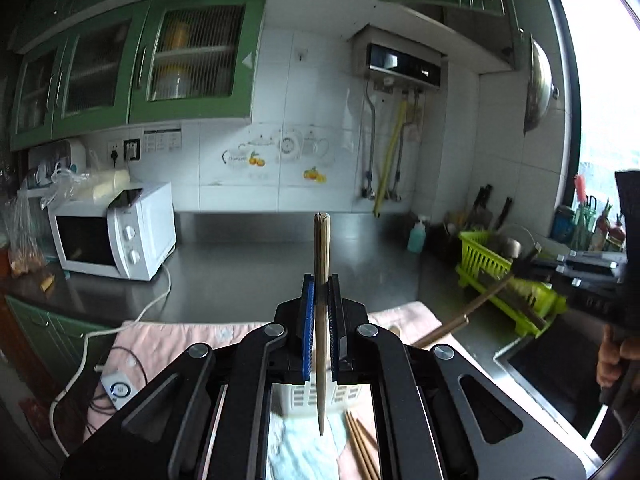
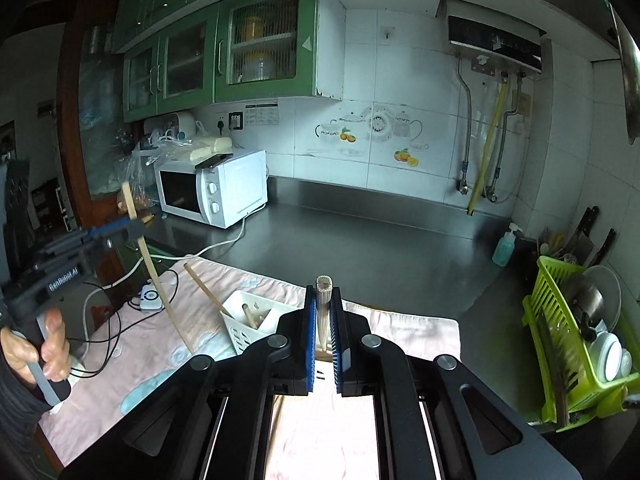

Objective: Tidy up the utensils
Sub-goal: 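Lift the left gripper's chopstick into the holder while the right gripper inserts its own, then open both grippers to release the chopsticks inside the holder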

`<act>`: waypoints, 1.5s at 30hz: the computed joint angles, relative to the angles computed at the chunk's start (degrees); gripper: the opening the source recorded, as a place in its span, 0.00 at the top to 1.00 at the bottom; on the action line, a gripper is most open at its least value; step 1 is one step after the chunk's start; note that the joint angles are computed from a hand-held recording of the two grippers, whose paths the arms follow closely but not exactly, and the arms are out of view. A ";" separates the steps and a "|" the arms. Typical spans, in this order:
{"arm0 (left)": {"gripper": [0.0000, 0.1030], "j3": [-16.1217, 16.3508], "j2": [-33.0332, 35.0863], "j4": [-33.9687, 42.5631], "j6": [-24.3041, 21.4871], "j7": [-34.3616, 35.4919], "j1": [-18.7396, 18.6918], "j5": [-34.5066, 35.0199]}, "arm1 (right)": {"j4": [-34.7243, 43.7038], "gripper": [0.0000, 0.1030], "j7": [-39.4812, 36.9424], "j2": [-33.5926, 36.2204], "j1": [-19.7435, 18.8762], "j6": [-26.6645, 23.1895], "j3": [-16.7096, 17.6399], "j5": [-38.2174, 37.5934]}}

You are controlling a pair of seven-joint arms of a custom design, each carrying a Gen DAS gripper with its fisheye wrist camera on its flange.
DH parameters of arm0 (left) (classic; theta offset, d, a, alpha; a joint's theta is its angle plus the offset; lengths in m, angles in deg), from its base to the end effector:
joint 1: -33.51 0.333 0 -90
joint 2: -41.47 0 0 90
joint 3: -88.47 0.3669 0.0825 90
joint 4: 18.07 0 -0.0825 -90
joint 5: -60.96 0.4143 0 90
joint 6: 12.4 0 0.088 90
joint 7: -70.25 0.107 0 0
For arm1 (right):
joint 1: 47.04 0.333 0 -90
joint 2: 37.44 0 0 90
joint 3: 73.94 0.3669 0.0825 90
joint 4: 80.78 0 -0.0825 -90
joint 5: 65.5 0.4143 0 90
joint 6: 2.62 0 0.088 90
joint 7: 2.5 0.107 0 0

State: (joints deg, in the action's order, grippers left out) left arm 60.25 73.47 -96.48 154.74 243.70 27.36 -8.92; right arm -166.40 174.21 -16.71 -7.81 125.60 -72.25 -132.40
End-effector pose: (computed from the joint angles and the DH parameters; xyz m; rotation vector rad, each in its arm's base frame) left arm 0.7402 -0.3082 0.5326 -0.9072 2.0843 -1.5897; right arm 0.5903 0.4706 0.5600 -1.4332 1.7644 -1.0803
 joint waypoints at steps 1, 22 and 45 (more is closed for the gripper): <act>0.95 0.57 0.44 0.75 -0.06 -1.15 -0.64 0.95 | 0.11 0.94 -0.03 0.23 -0.13 0.19 -0.07 0.01; 0.95 -0.04 14.69 21.14 7.18 -14.10 -6.69 13.72 | 5.43 0.94 -3.83 6.24 -1.25 4.07 -3.03 4.23; 0.64 -5.11 10.93 8.30 7.38 -21.53 0.35 23.48 | -1.17 0.79 4.73 2.89 1.20 2.55 -2.99 -0.93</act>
State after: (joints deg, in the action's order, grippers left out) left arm 55.14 84.40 -88.18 162.12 222.17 27.71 14.56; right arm -167.57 178.94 -13.82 -6.61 128.15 -75.24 -133.33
